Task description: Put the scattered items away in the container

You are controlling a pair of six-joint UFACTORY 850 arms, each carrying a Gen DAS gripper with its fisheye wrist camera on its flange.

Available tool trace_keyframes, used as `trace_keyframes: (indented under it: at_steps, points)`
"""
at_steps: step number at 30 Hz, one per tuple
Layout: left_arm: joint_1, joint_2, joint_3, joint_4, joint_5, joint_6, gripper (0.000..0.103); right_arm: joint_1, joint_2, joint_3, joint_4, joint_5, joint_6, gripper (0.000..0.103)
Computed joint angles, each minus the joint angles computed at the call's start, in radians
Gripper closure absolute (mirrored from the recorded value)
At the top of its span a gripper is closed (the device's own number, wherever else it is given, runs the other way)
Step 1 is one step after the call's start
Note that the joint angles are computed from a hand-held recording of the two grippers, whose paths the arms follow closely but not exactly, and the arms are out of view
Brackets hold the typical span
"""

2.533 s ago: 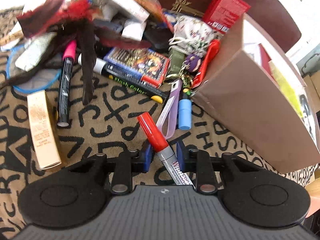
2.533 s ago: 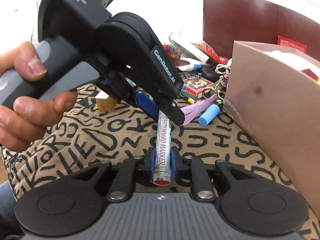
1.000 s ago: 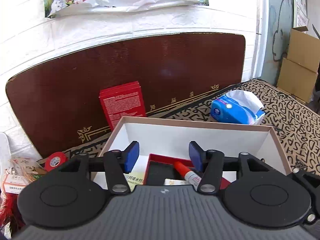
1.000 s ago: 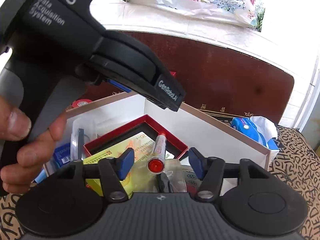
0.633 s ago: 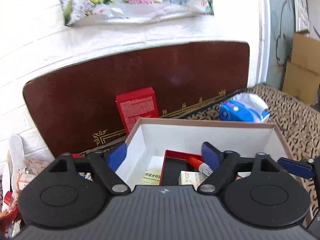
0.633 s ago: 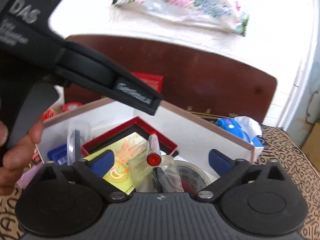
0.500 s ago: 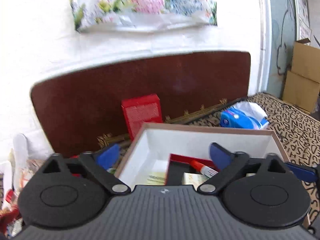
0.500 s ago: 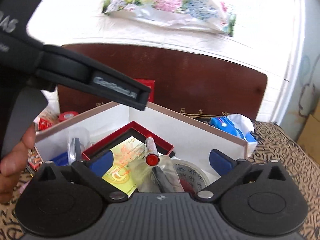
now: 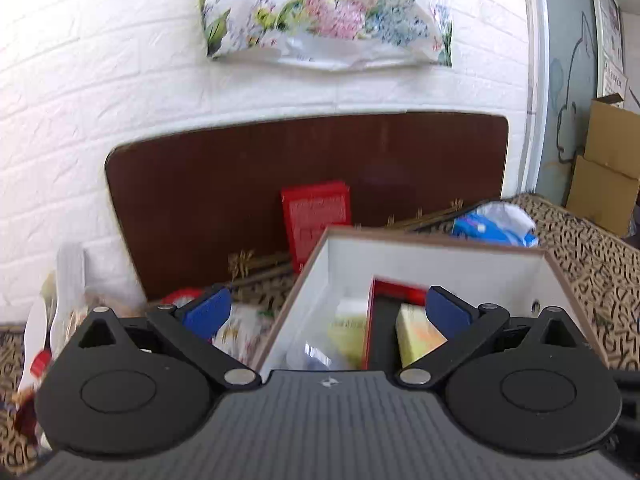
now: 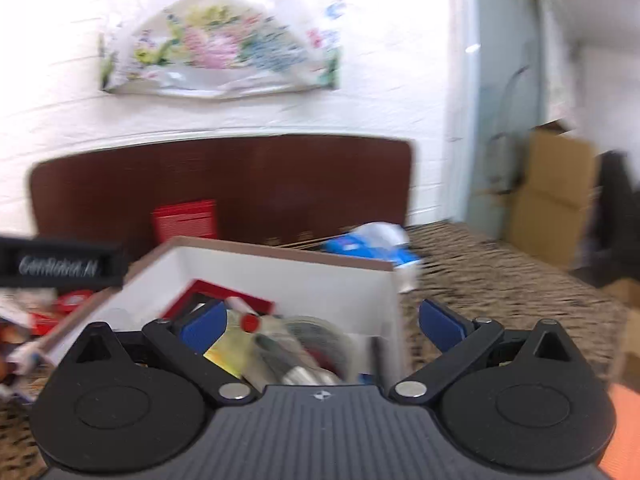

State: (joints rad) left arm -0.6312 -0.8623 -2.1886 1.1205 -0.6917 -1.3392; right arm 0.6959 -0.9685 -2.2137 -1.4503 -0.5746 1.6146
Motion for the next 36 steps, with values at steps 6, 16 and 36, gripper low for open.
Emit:
trace_keyframes:
  at_steps: [6,16,36]
  points:
    - [0.012,0.059,0.110,-0.137,0.048,0.031,0.000,0.068,0.015,0.103,-0.216,-0.185,0.131,0.000]
    - [-0.032,0.121,0.271,0.230,-0.076,-0.342,0.000,0.073,0.049,0.151,-0.134,-0.153,0.263,0.000]
    - [-0.035,0.127,0.289,0.307,-0.109,-0.372,0.000,0.060,0.052,0.137,-0.067,-0.074,0.219,0.000]
